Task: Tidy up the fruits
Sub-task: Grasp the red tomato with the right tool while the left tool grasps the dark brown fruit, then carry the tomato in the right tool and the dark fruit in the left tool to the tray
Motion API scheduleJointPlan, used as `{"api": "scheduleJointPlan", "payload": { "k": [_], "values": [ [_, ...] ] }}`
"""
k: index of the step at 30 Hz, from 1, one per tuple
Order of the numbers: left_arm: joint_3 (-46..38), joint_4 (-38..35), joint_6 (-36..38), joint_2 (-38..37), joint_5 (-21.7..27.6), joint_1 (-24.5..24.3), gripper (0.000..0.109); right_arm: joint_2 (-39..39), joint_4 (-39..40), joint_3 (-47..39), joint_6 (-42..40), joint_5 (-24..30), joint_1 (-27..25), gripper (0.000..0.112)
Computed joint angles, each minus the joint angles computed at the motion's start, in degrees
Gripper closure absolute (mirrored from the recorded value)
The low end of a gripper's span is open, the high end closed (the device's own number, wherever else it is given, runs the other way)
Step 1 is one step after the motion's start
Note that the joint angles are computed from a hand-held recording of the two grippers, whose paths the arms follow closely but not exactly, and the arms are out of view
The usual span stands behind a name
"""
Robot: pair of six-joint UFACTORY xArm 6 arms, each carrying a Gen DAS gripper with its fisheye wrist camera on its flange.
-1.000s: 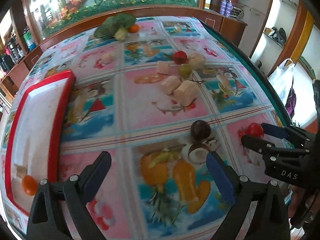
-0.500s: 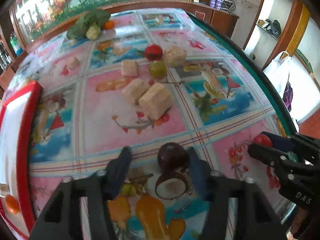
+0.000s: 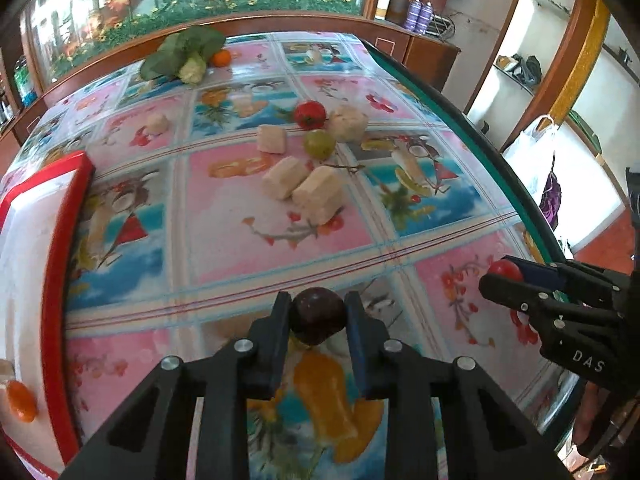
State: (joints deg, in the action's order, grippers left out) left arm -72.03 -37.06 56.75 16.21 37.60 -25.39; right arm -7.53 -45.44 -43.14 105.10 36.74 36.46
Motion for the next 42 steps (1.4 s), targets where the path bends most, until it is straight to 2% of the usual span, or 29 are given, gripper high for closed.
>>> {"api": "scheduleJointPlan", "payload": {
  "k": [9,19,33,42],
  "values": [
    [-1.42,-1.47,0.81,0.48,3.01,4.56,0.079,4.31,1.59,-4.97,-0.04,1.81,2.30,0.081],
    [-4.42,-2.84,1.54,1.81,5.17,9.61,0.079,12.90,2.23,-15.91,-4.76,1.45,2.48,0.081],
    [-13.75,-3.08,-0.62,7.25,6.59,16.43,0.079,27.36,7.03,-36.19,-18.75,-0.33,0.80,0.081],
    [-24.08,0.21,-5.47,14.26,6.27,20.17,0.079,39.78,13.83,-55.25,-32.17,0.89,0.48,0.081]
  ]
}}
